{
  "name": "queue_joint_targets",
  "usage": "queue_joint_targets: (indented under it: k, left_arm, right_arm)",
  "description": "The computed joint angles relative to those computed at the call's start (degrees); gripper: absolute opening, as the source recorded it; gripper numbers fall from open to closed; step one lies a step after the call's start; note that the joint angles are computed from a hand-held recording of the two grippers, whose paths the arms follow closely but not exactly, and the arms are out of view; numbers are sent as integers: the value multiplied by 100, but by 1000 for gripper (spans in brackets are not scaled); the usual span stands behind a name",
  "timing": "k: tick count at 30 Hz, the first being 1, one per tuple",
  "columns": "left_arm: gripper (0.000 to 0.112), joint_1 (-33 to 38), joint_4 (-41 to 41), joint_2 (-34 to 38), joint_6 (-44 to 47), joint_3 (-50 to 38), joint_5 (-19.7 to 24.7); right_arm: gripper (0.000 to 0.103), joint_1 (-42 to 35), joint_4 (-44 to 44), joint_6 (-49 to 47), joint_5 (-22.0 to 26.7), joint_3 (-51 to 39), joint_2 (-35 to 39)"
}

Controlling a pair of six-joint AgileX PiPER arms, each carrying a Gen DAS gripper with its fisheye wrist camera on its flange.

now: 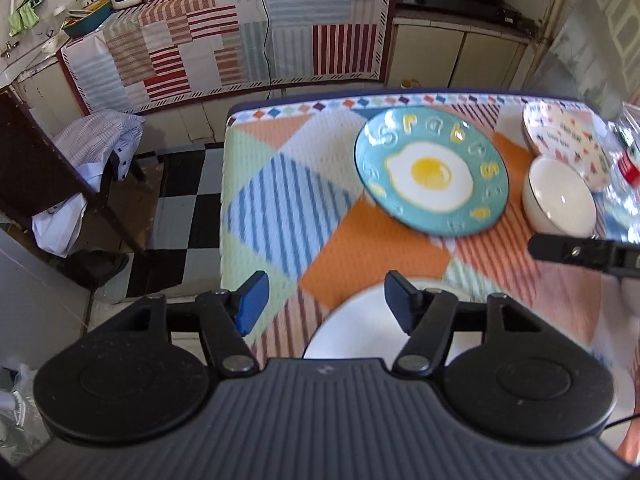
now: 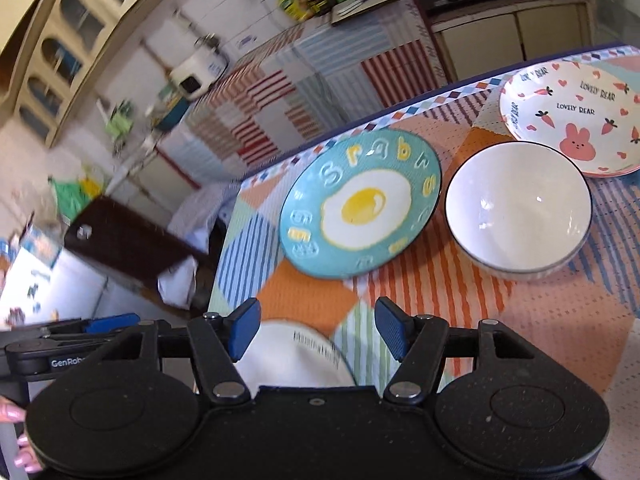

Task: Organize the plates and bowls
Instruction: 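Close the left tool on the blue egg plate rim while the right tool grips it too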

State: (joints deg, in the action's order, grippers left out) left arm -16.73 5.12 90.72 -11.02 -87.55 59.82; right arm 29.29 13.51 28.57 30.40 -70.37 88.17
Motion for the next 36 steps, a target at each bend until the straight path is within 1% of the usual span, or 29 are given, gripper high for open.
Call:
queue_joint_targets:
  k: [5, 8, 14, 17, 20, 23, 24, 25, 26, 27, 28, 29, 30, 31, 33, 34, 36]
  left_arm:
    - [65, 140, -278, 755, 231, -625, -76]
    - [65, 163, -324, 1146, 303, -881, -198]
    - [65, 217, -581, 1909, 481, -1418, -372]
    - [65, 250, -755, 2279, 596, -1762, -327]
    - [65, 228, -793, 2667, 652, -2147, -201]
    - [65, 203, -845, 2961, 762, -2438, -127]
    - [65, 208, -898, 3031, 796, -2508, -116]
    - [65, 215, -948, 3101, 834, -2580, -94]
    - [61, 186, -852, 3126, 728, -2582, -136]
    - [52, 134, -679, 3168, 571, -2610, -161]
    - [49, 121, -663, 3239, 602, -2697, -109]
    - [43, 153, -788, 3286, 682, -2745, -113]
    - [37, 190, -908, 3325, 714, -2793, -101]
    - [34, 216, -1009, 3368, 715, -2858, -62]
    - [21, 276, -1246, 3423, 717, -2919, -37]
    - [19, 296, -1355, 3442, 725, -2925, -40]
    - [20, 267, -1321, 3421, 580, -2853, -125]
  right_arm:
    - [68, -142, -68, 462, -414, -151, 564]
    - [68, -115, -614, 1211, -570, -300, 913]
    - [68, 37, -1661, 2375, -478, -700, 1518]
    - [68, 122, -2326, 3059, -516, -760, 1670]
    - [68, 119, -2553, 3416, -518, -813, 1788]
    - [68, 131, -2720, 3565, -564, -849, 1874]
    - [66, 135, -2783, 3642, -611, -843, 1888]
    - [62, 143, -2861, 3734, -657, -831, 1896]
    - [60, 146, -2932, 3794, -664, -850, 1913]
    - [54, 159, -3030, 3885, -606, -901, 1940]
    - [46, 149, -2997, 3871, -525, -972, 1980]
    - [41, 123, -2921, 3816, -460, -1020, 2018]
    - [32, 105, -2865, 3786, -412, -1066, 2059]
    - [22, 86, -2804, 3737, -364, -1115, 2102]
    - [22, 70, -2844, 3830, -386, -1111, 2124]
    - [22, 65, -2819, 3806, -365, -1132, 2131]
    - [21, 58, -2767, 3710, -346, -1152, 2141]
